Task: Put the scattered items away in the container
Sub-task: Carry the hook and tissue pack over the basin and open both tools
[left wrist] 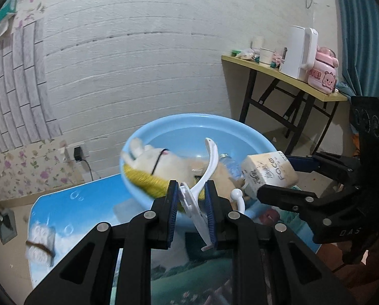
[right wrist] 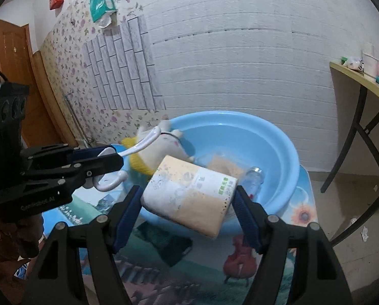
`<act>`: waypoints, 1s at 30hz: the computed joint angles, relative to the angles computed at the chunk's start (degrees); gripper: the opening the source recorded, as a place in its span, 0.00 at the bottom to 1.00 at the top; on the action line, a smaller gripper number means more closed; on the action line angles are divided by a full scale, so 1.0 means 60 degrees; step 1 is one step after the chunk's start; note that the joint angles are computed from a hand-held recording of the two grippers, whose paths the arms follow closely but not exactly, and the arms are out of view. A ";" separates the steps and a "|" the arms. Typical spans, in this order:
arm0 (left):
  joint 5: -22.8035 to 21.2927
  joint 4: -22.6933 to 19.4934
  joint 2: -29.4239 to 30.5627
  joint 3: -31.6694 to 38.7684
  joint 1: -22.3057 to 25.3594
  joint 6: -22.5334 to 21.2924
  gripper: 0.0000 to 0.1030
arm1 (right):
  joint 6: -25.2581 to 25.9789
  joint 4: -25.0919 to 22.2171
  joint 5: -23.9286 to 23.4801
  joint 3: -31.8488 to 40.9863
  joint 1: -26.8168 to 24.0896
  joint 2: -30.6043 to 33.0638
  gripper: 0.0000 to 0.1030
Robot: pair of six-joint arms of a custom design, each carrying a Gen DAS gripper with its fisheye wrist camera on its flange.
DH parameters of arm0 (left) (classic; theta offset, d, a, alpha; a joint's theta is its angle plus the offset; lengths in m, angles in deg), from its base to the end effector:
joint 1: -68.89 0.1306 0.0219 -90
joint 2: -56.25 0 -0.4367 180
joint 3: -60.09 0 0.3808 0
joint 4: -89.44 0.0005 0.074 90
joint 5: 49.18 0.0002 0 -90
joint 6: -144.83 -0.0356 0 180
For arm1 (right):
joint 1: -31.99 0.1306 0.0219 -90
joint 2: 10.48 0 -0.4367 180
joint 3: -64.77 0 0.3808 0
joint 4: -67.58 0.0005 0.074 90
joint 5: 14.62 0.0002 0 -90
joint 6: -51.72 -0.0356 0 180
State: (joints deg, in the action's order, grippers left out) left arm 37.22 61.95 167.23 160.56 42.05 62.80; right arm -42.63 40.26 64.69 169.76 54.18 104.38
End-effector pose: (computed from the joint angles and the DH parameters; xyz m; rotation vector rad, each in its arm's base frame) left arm 0.5708 -0.2869 0.4013 0.3341 2.2202 -0.2602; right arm 0.6156 0.2577 0.3955 -0.4509 2.2004 0.4600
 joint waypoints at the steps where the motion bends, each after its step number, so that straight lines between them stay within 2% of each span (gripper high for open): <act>1: 0.0039 -0.0083 0.0116 0.0154 -0.0015 -0.0054 0.19 | -0.0019 -0.0020 -0.0028 0.0080 -0.0048 0.0068 0.69; 14: 0.0154 -0.0850 0.1146 0.1505 -0.0198 -0.0605 0.20 | 0.0069 -0.0480 -0.0052 0.0785 -0.0376 0.0723 0.70; 16: 0.0249 -0.0895 0.1153 0.1520 -0.0195 -0.0638 0.26 | 0.0044 -0.0513 0.0020 0.0808 -0.0376 0.0736 0.71; 18: 0.0210 -0.0844 0.1129 0.1493 -0.0213 -0.0611 0.36 | 0.0050 -0.0583 0.0051 0.0845 -0.0381 0.0749 0.74; 21: 0.0167 -0.0808 0.1047 0.1391 -0.0221 -0.0574 0.37 | 0.0050 -0.0632 0.0261 0.0828 -0.0339 0.0702 0.80; 26: 0.0055 -0.0579 0.0692 0.0965 -0.0237 -0.0501 0.37 | 0.0014 -0.0502 0.0383 0.0534 -0.0244 0.0436 0.80; 28: -0.0023 -0.0434 0.0492 0.0709 -0.0229 -0.0456 0.39 | 0.0063 -0.0446 0.0466 0.0364 -0.0216 0.0299 0.80; 30: -0.0125 -0.0238 0.0256 0.0384 -0.0209 -0.0365 0.46 | 0.0074 -0.0381 0.0568 0.0151 -0.0175 0.0128 0.80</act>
State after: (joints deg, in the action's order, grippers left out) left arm 36.47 60.52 168.77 162.86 40.79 60.61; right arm -42.19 37.98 68.10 170.66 53.13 105.15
